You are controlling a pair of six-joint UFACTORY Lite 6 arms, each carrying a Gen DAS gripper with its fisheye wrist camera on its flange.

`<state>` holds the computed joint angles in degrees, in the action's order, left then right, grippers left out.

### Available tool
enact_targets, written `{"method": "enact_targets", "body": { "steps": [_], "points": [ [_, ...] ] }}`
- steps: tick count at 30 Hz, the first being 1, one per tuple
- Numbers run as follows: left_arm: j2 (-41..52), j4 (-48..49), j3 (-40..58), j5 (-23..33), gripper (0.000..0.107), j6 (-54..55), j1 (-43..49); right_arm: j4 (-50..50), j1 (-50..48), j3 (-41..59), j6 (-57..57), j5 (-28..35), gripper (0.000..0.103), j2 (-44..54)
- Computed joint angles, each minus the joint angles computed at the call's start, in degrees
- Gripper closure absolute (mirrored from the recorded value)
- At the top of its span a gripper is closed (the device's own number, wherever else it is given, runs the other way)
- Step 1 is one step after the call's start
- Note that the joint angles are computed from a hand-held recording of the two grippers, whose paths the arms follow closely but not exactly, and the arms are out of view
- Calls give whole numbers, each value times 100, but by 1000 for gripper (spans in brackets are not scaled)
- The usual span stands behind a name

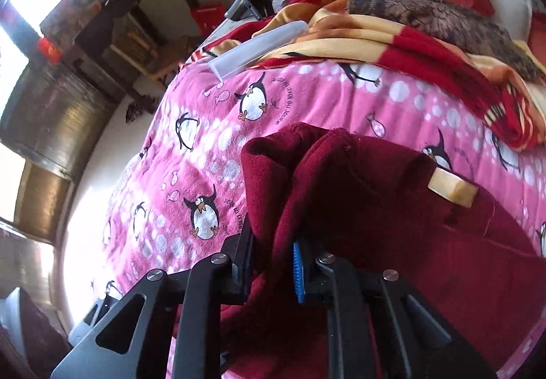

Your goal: Fold small clothes

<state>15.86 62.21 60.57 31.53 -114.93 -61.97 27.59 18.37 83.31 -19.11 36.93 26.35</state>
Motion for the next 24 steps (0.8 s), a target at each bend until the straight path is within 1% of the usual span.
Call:
{"method": "enact_targets", "body": {
  "steps": [6, 8, 9, 10, 12, 13, 16, 24],
  "points": [
    [230, -2, 45, -132, 28, -67, 73, 298, -166, -344, -321, -16, 100, -322],
    [254, -7, 88, -139, 31, -46, 58, 390, -244, -466, -463, -18, 100, -424],
    [266, -10, 113, -150, 40, -27, 45, 450, -271, -545, -520, -47, 100, -474],
    [310, -134, 184, -129, 52, 121, 46, 529, -295, -624, -589, -78, 100, -518],
    [369, -301, 285, -132, 65, 316, 51, 584, -316, -761, -666, -166, 100, -607],
    [339, -293, 260, -208, 68, 302, 64, 579, -316, -842, -708, -214, 100, -669],
    [217, -276, 181, -217, 77, 213, 25, 559, -314, -1045, -832, -362, 100, -851],
    [173, -373, 352, 68, 81, 328, -258, 955, -463, -1432, -1199, -515, 100, -1214]
  ]
}}
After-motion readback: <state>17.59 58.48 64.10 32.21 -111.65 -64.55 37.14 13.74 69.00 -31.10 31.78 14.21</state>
